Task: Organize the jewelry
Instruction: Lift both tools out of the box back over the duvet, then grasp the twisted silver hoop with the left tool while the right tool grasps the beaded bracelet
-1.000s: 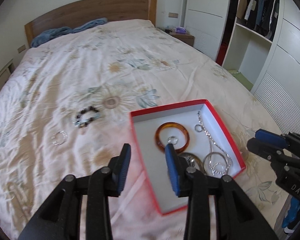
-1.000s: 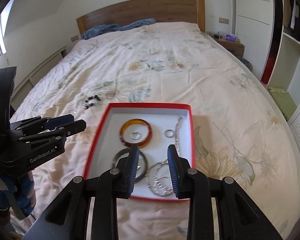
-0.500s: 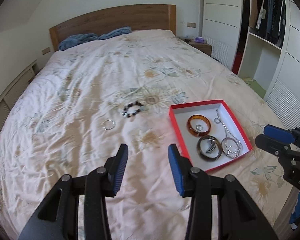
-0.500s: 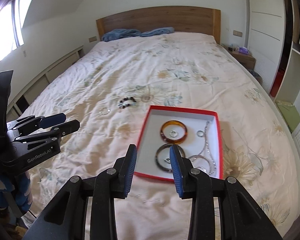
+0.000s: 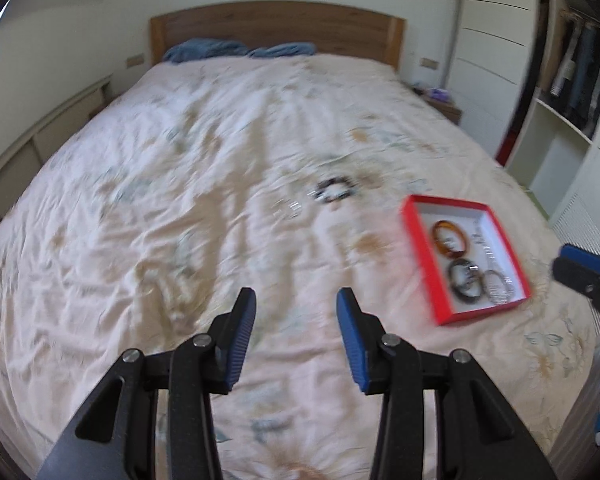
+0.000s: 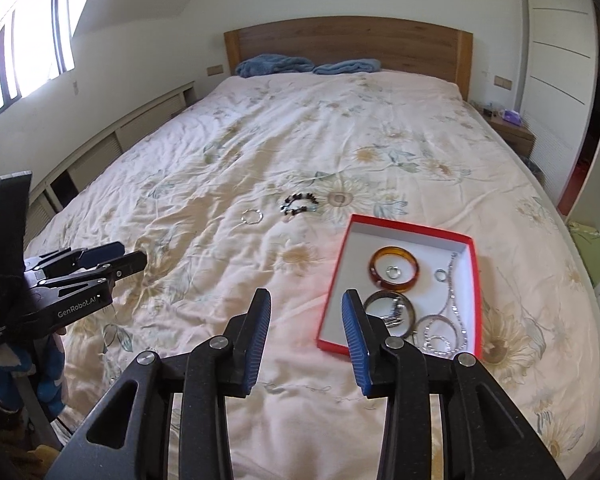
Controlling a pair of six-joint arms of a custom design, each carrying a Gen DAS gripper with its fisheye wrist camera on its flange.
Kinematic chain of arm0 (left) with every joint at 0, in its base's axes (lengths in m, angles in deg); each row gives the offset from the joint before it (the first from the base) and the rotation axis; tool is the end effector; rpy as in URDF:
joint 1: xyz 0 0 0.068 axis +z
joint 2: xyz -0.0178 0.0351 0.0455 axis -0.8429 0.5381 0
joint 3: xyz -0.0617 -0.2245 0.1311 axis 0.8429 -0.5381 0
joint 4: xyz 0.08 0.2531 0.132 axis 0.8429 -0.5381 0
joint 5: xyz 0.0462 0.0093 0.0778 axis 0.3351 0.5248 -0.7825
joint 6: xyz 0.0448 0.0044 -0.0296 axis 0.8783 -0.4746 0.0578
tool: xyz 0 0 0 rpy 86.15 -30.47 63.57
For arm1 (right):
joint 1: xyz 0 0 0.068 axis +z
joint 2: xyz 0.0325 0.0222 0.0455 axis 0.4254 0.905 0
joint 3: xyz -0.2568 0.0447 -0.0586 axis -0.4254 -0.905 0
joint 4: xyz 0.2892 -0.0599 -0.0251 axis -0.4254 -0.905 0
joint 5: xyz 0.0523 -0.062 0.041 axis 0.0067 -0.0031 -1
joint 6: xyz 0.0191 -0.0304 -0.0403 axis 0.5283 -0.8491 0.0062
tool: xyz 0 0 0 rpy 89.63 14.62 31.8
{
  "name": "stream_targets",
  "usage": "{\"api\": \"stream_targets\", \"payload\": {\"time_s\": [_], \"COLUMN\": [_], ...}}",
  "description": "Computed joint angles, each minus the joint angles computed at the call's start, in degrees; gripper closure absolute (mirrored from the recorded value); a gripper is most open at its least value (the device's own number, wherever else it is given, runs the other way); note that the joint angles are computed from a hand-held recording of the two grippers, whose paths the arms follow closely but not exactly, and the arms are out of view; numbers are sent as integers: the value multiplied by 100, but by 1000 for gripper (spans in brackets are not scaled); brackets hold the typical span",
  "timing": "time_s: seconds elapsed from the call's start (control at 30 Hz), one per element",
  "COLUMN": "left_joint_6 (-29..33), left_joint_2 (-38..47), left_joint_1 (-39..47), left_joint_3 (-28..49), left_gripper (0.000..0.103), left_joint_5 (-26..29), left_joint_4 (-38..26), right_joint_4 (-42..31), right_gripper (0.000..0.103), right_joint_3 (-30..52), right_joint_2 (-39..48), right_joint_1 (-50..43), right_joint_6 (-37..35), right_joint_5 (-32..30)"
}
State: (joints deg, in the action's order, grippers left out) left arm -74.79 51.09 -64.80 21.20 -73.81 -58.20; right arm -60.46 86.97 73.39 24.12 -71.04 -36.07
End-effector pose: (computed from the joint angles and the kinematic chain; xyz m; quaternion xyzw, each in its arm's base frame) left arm 0.3374 -0.0503 0.2727 0.1519 0.9224 -0.0889 0.3439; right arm 0.2525 -0.0026 0.3012 0.0317 0.9278 0.0353 0.3699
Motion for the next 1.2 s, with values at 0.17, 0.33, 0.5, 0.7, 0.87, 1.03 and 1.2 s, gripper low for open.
{"api": "stream_targets", "payload": {"time_s": [0.17, 0.33, 0.5, 0.7, 0.87, 1.03, 1.2], "left_joint_6": [-39, -171, -256, -306, -206, -65, 72], "left_joint_2": [847, 2099, 3587, 5428, 6567, 7313, 7545], "left_joint_1": [436, 407, 181, -143, -248, -279, -272], "left_joint_3": [422, 1422, 2936, 5172, 6680, 7668, 7880], "left_gripper": [63, 63, 63, 63, 63, 64, 64], "left_joint_5": [292, 475, 529, 333, 145, -1, -16], "left_joint_4": [175, 267, 108, -403, -876, -1171, -1158], "right_joint_4": [364, 817, 1154, 1222, 825, 79, -911], "right_gripper": [66, 66, 66, 66, 66, 66, 66], "right_joint_3": [192, 704, 1632, 3314, 5056, 6789, 8611], "right_joint_2": [712, 1803, 3200, 5090, 6643, 7986, 9249], "right_joint_1": [34, 7, -29, -173, -259, -229, -205], "right_joint_6": [8, -16, -86, 16, 180, 283, 401], "right_joint_5": [-146, -305, -450, -709, -759, -635, -510]}}
